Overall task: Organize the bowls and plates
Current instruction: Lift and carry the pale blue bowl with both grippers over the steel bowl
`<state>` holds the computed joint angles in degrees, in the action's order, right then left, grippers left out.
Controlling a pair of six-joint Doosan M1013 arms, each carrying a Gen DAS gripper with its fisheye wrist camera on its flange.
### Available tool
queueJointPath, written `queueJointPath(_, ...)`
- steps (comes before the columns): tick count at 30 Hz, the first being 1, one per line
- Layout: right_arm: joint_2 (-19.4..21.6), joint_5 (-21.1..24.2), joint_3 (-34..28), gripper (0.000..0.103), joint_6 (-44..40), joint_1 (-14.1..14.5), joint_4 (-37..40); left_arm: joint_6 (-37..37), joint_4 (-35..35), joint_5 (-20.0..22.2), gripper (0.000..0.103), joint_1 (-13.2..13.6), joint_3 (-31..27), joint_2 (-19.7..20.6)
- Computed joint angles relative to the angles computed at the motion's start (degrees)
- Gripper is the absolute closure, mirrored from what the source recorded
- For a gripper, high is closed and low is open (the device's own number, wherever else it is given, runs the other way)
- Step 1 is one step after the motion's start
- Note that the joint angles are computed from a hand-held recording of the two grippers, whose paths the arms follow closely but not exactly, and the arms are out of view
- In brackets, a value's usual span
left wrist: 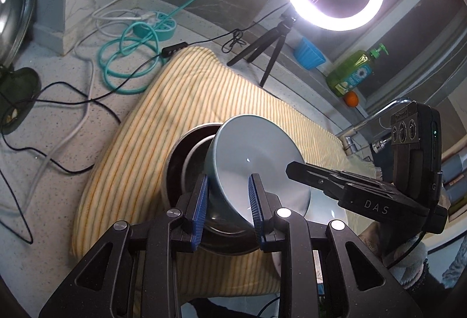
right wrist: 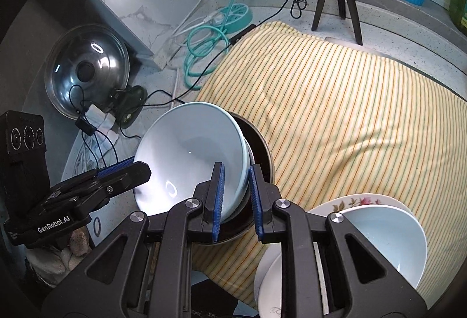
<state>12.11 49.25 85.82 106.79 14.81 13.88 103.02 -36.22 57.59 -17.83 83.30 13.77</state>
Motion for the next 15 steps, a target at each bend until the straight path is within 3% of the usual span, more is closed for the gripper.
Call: queueJointPath(15,1.8,1.9,-1.0,0.085,0.0,0.5,-1.5,-0.8,1.0,1.3,0.079,0.3,-0.2,1.0)
